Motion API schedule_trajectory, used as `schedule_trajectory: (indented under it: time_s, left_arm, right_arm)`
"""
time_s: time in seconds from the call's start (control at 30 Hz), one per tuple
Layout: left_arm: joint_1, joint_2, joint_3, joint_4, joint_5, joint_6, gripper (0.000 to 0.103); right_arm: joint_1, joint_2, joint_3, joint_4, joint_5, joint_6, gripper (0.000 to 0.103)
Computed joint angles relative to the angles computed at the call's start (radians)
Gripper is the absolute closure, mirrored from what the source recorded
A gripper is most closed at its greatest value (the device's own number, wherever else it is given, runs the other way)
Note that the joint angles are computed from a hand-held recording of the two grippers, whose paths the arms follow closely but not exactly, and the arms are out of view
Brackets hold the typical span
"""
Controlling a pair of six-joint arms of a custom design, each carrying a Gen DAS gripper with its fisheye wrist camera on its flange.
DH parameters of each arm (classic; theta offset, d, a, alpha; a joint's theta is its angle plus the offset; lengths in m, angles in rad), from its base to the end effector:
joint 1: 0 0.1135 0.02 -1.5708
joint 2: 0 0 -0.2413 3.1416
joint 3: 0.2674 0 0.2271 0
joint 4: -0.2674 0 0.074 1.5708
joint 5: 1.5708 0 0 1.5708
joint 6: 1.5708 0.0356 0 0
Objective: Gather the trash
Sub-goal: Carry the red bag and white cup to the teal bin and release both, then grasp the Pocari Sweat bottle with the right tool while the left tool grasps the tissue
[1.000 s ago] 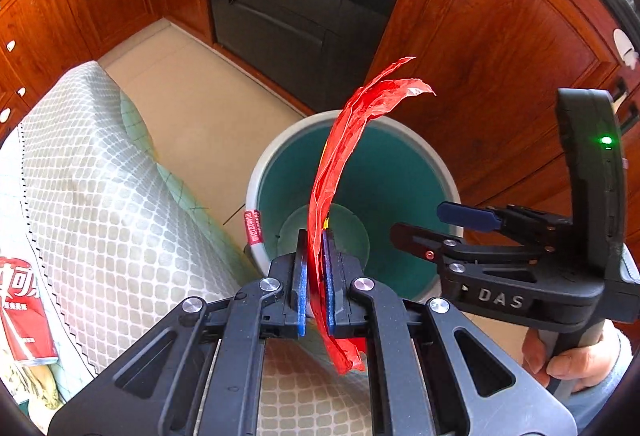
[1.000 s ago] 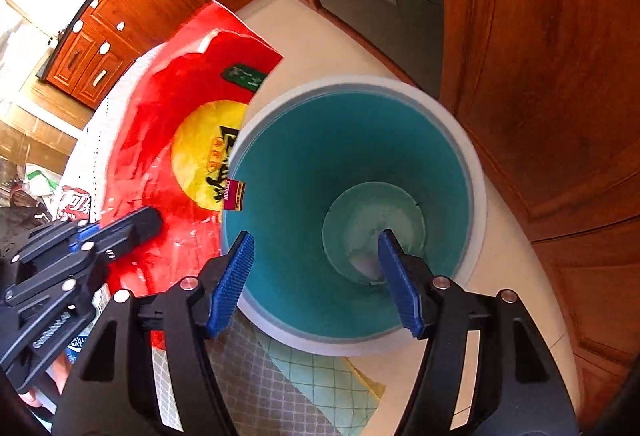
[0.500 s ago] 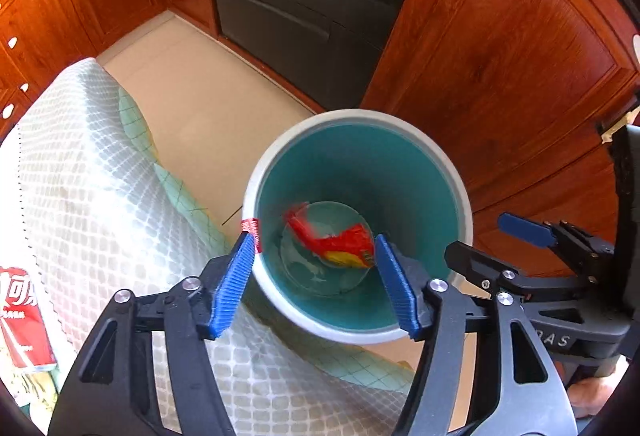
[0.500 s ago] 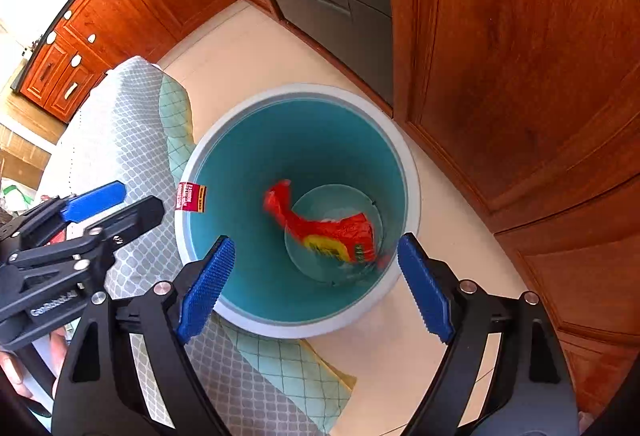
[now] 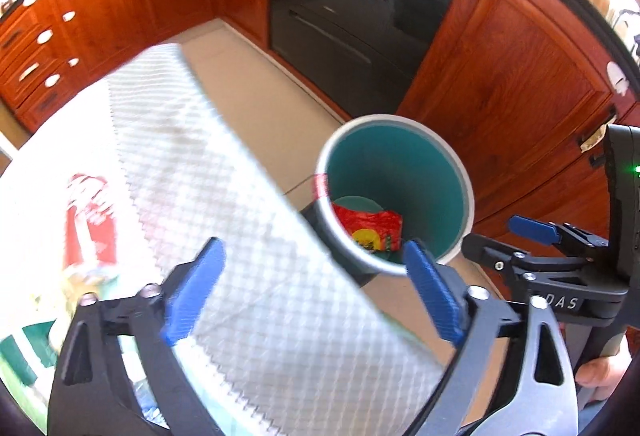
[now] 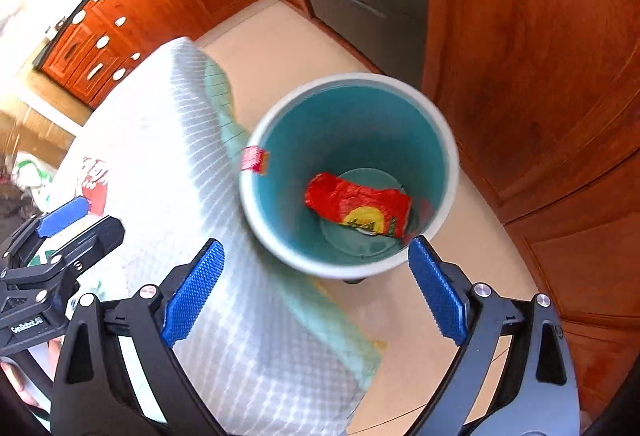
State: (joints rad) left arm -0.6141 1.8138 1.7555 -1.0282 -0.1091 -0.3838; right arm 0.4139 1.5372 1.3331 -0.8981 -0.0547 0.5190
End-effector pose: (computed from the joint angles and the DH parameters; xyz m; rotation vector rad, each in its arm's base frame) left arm 0.2892 -0.1992 0.2980 0.2699 2.6457 -0.1868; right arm 0.2629 0.1176 0.2713 0.1254 2.7220 0.3591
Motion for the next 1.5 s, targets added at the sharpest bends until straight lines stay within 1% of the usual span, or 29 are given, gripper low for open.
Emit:
schedule_trajectory:
  time_s: [0.07,0.17,0.27,0.33,0.37,0.43,0.53,0.6,0.73,0.8,0.9,1.07,1.17,1.27,1.4,1.5]
  left_arm:
    - [0.012,-0.122,-0.123,0.023,-0.018,-0.004,0.005]
    - [0.029,-0.277,-0.263,0.016,-0.039,0.003,0.004]
    - [0.053,-0.423,-0.367,-0.017,-0.038,0.024,0.004]
    - [0.062,-0.501,-0.406,-0.05,-0.036,0.042,0.004]
    - [0.092,-0.535,-0.397,-0.085,-0.025,0.075,0.004]
    - [0.122,-0.613,-0.444,-0.103,-0.032,0.111,0.004]
    - [0.24,-0.743,-0.509,-0.146,0.018,0.197,0.004]
    - [0.315,-0.813,-0.537,-0.176,0.049,0.254,0.004]
    - [0.47,-0.887,-0.56,-0.206,0.103,0.386,0.004]
    - [0.556,-0.912,-0.572,-0.222,0.153,0.446,0.004]
    - [0.724,-0.941,-0.579,-0.257,0.251,0.555,0.004]
    - [0.92,-0.958,-0.574,-0.309,0.374,0.694,0.004]
    - [0.983,-0.955,-0.567,-0.328,0.414,0.738,0.004]
    - [1.005,-0.951,-0.56,-0.338,0.424,0.76,0.004]
    - [0.999,-0.946,-0.555,-0.338,0.416,0.761,0.004]
    - [0.965,-0.94,-0.555,-0.328,0.402,0.729,0.004]
  right_arm:
    - [0.066,-0.016,0.015,-0.019,0.023,0.028,0.013]
    - [0.16,-0.033,0.033,-0.043,0.05,0.072,0.01]
    - [0.265,-0.028,0.07,-0.069,0.09,0.125,0.01]
    - [0.33,-0.011,0.106,-0.09,0.11,0.158,0.01]
    - [0.359,-0.002,0.122,-0.097,0.121,0.171,0.01]
    - [0.417,0.027,0.167,-0.116,0.146,0.193,0.01]
    - [0.49,0.072,0.23,-0.134,0.178,0.23,0.01]
    - [0.53,0.106,0.266,-0.134,0.175,0.249,0.01]
    - [0.593,0.201,0.362,-0.154,0.184,0.262,0.01]
    - [0.613,0.241,0.398,-0.148,0.169,0.269,0.01]
    - [0.646,0.304,0.451,-0.142,0.152,0.284,0.01]
    - [0.678,0.409,0.513,-0.129,0.099,0.298,0.01]
    - [0.692,0.476,0.566,-0.127,0.07,0.291,0.01]
    - [0.692,0.512,0.581,-0.098,0.031,0.293,0.01]
    - [0.68,0.545,0.593,-0.075,0.001,0.287,0.01]
    - [0.674,0.532,0.553,-0.023,-0.033,0.278,0.015]
